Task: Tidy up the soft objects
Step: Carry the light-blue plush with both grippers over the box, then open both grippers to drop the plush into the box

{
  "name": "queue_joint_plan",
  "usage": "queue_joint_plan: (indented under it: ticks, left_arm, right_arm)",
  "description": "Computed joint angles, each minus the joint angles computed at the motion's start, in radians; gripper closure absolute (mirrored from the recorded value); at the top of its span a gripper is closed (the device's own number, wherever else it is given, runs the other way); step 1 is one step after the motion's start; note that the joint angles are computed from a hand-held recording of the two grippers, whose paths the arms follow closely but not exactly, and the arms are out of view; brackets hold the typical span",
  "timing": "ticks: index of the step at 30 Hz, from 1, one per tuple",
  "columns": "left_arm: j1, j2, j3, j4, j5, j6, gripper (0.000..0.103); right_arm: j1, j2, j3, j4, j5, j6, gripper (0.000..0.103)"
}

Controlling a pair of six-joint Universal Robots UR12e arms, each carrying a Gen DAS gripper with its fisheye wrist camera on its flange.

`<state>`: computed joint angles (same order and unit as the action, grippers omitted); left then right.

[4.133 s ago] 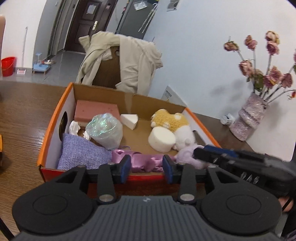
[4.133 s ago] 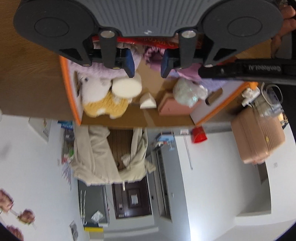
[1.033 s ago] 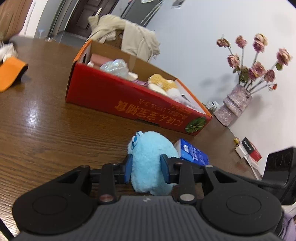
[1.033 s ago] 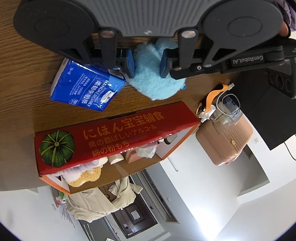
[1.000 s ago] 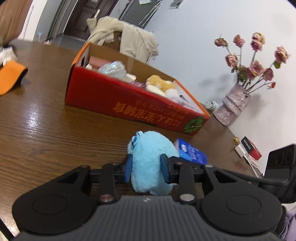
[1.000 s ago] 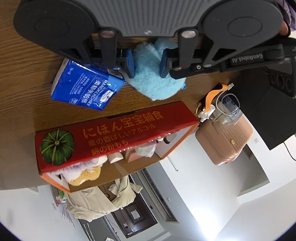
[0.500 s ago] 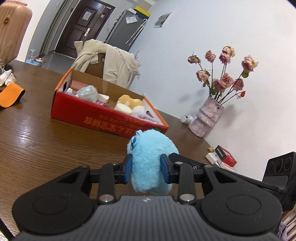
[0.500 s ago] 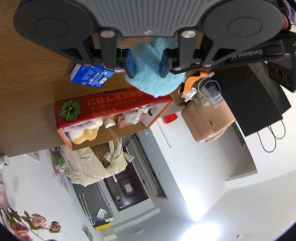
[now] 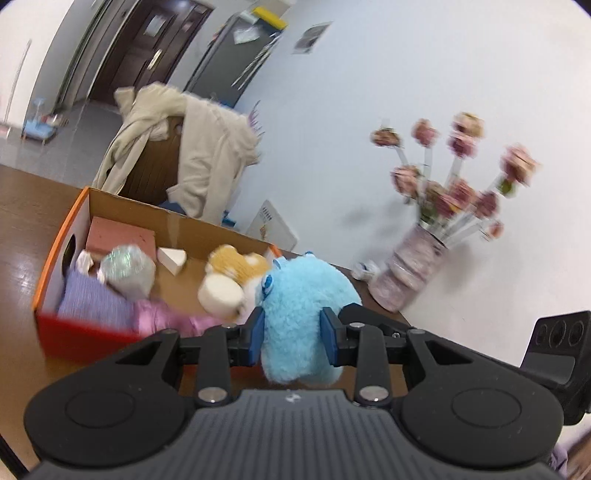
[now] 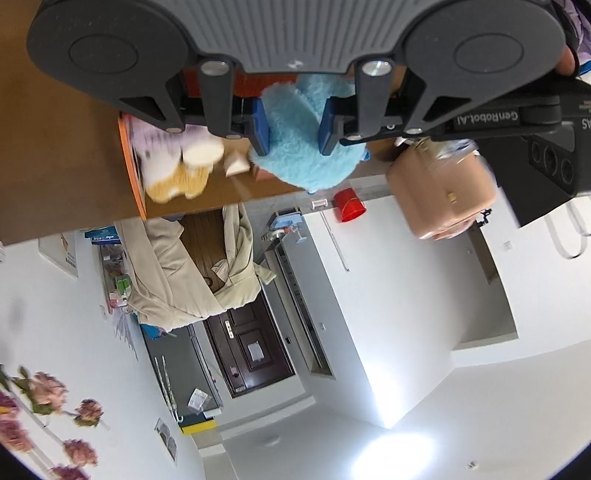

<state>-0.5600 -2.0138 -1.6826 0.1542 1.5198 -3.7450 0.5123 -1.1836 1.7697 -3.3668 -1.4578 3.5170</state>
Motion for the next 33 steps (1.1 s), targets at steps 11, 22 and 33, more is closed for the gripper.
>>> queue_joint_plan:
  ticks: [11,22,33]
  left_arm:
    - [0.098,-0.126,0.164,-0.252,-0.037,-0.041,0.071]
    - [0.099,-0.102,0.119,-0.254,0.013,0.008,0.07]
    - [0.031,0.023,0.05,-0.218,0.146,0.101,0.07]
  right_arm:
    - [-0.025,0.213,-0.325,0.377,0.027,-0.028,0.08]
    - [-0.013,0.229,-0.325,0.419,-0.013,-0.014,0.084]
    - [-0.01,0.06,-0.168,0.257,-0.05,-0.075,0.082]
